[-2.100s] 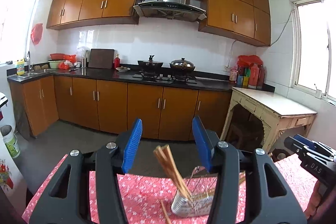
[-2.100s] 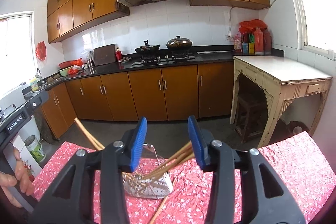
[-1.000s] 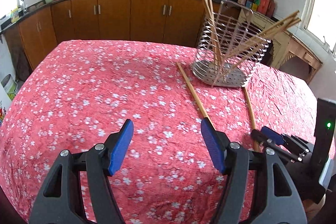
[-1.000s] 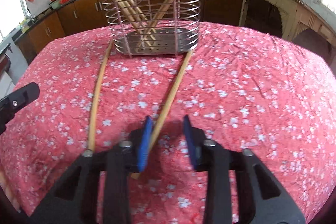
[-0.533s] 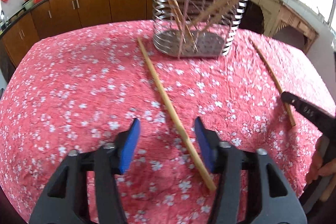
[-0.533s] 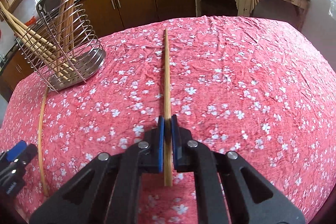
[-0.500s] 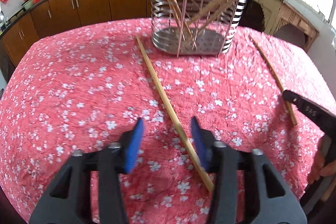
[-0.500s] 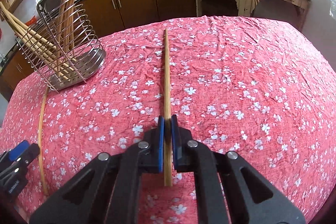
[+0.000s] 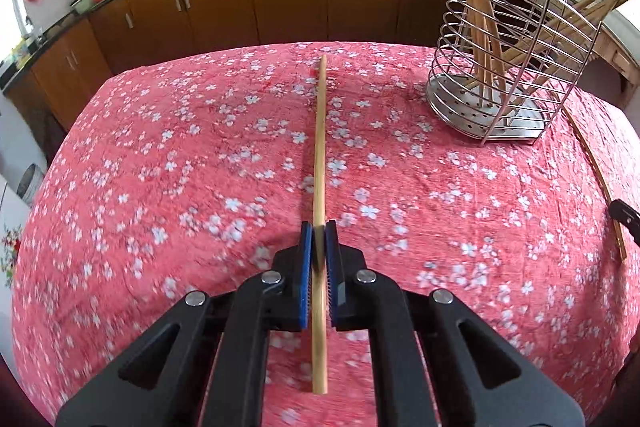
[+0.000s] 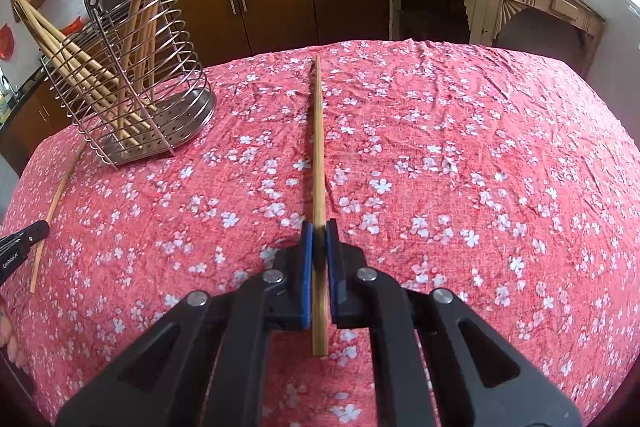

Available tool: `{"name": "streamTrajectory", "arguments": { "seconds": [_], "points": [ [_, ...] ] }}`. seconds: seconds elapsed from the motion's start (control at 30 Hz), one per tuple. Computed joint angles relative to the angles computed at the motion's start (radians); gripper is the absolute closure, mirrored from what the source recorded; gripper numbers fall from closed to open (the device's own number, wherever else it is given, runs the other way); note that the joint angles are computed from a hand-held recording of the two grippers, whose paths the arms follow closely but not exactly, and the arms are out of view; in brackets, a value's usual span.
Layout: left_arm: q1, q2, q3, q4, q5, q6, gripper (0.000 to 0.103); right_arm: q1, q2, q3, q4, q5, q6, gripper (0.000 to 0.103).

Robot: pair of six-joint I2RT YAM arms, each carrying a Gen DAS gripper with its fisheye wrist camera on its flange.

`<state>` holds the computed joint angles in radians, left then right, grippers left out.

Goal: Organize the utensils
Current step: 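Open both grippers around the chopsticks to reposition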

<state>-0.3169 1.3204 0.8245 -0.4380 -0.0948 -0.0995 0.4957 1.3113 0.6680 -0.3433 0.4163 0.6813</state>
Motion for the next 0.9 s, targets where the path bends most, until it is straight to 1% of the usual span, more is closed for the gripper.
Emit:
{"name": "streamTrajectory", "arguments": {
  "seconds": [0.1, 0.17, 0.23, 0.27, 0.3, 0.37, 0.43, 0.5, 0.57, 0.9],
  "points": [
    [0.026, -0.072, -0.047, 0.004, 0.047, 0.02, 0.096, -0.004, -0.038, -0.024, -0.001, -0.029, -0.006, 0.093],
    [0.027, -0.129, -0.078, -0.011, 0.068, 0.032, 0.093, 0.023, -0.086, -0.05, -0.026, -0.014, -0.007, 0.089],
    [0.029, -0.194, -0.114, -0.026, 0.078, 0.051, 0.077, 0.051, -0.122, -0.071, -0.047, -0.005, 0.001, 0.089],
    [0.005, -0.215, -0.132, -0.025, 0.054, 0.039, 0.058, 0.062, -0.136, -0.081, -0.055, -0.008, 0.006, 0.089],
    [-0.006, -0.237, -0.151, -0.019, 0.036, 0.038, 0.051, 0.071, -0.141, -0.088, -0.064, -0.013, 0.012, 0.089],
    [-0.037, -0.273, -0.185, -0.018, -0.002, 0.043, 0.051, 0.105, -0.149, -0.098, -0.078, 0.027, 0.02, 0.089],
    [-0.057, -0.272, -0.201, -0.014, -0.025, 0.038, 0.051, 0.132, -0.148, -0.105, -0.077, 0.06, 0.025, 0.089],
    [-0.025, -0.238, -0.189, -0.018, 0.013, 0.036, 0.05, 0.134, -0.154, -0.111, -0.075, 0.057, 0.028, 0.088],
    [0.015, -0.246, -0.19, -0.024, 0.033, 0.048, 0.05, 0.123, -0.162, -0.116, -0.068, 0.046, 0.022, 0.088],
    [0.011, -0.244, -0.192, -0.022, 0.009, 0.052, 0.048, 0.122, -0.175, -0.12, -0.076, 0.044, 0.019, 0.088]
  ]
}}
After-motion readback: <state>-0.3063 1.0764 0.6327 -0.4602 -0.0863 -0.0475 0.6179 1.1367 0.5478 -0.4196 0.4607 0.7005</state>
